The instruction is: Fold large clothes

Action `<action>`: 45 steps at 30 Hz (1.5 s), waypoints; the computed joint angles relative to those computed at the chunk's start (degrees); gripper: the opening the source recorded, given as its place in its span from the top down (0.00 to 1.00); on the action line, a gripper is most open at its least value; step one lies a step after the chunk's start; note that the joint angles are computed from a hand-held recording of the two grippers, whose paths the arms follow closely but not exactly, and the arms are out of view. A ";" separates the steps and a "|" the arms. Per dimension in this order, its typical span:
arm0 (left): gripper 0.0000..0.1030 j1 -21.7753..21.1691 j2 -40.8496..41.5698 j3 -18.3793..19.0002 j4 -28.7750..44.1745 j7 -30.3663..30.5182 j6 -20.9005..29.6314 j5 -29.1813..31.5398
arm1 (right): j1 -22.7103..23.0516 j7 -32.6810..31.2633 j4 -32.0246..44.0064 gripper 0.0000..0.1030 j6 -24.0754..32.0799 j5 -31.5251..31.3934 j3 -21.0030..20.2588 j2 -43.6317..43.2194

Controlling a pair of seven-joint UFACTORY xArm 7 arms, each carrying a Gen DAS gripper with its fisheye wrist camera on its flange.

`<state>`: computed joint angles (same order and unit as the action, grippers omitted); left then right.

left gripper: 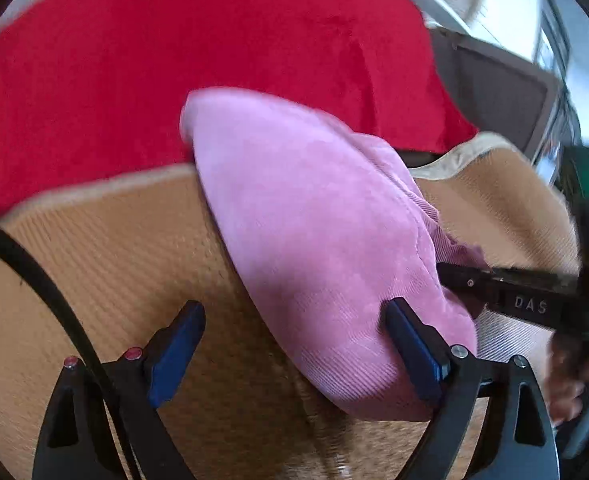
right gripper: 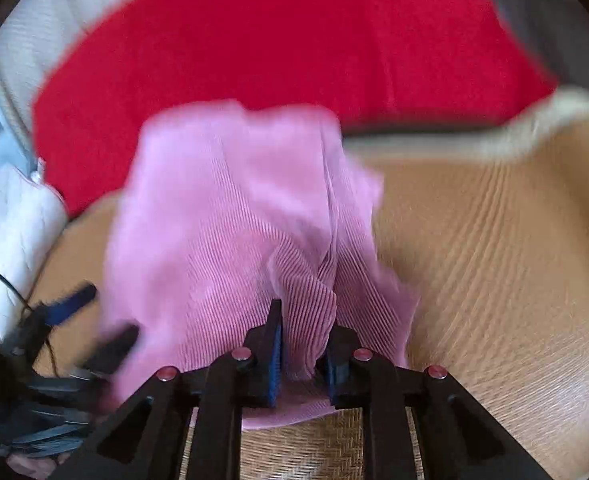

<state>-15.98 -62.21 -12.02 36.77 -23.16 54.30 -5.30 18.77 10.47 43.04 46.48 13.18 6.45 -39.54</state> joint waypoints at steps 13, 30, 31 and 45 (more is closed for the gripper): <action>0.11 3.91 -3.40 -0.75 3.46 4.06 2.58 5.00 | 1.86 -2.55 1.65 0.66 -7.70 9.18 -6.23 -4.97; 0.10 0.66 0.86 8.09 3.06 9.00 0.90 -3.53 | 1.24 -7.63 4.84 0.08 -1.36 21.05 -14.05 1.30; 0.10 0.80 1.46 8.50 3.29 9.09 1.15 -4.23 | 1.68 -8.86 5.81 0.08 0.61 22.64 -15.87 2.76; 0.10 2.69 7.27 6.29 4.87 10.93 0.19 -6.58 | -1.56 -23.95 9.48 0.08 13.88 39.76 -21.74 15.66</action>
